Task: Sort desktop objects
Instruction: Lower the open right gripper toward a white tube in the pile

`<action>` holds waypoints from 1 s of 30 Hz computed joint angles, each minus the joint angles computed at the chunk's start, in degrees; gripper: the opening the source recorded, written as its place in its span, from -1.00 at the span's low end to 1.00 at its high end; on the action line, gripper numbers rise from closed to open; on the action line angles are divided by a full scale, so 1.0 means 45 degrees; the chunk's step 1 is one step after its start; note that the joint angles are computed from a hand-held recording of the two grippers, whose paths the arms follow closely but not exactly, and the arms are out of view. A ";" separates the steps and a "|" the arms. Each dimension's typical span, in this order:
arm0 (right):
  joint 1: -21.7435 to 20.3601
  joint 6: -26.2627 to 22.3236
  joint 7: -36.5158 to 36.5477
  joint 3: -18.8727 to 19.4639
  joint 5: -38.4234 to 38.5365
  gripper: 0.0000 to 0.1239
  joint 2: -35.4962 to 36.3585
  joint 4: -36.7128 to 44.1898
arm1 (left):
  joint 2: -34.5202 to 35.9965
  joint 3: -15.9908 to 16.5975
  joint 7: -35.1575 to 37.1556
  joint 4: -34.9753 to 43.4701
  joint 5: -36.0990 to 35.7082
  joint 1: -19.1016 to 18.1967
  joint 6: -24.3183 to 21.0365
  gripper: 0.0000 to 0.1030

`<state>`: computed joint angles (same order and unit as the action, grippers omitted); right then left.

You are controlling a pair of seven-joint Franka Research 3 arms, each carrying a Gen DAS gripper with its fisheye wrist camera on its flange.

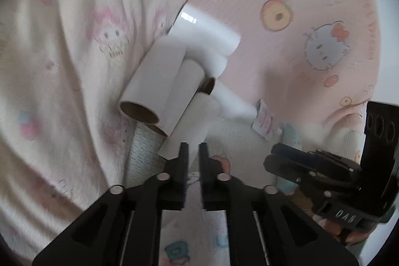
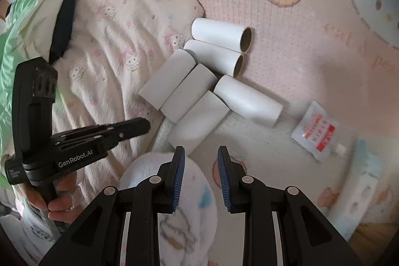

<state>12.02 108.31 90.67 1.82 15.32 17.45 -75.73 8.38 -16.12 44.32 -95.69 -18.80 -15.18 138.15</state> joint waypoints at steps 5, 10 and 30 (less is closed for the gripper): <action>-0.0091 0.0130 -0.0433 0.0081 0.0335 -0.62 0.0412 -0.0113 | 0.0780 -0.0239 0.0954 0.0404 -0.2009 0.0406 -0.0238 -0.31; -0.0127 -0.0348 -0.0484 0.0100 0.0527 -0.62 0.1100 0.0315 | 0.1353 -0.0264 0.0636 0.0992 -0.1658 0.0419 -0.0981 -0.31; -0.0776 0.0036 -0.0075 0.0138 0.2029 -0.62 0.1678 -0.0088 | 0.4239 -0.0623 0.0627 0.5050 -0.0649 0.0148 -0.3262 -0.28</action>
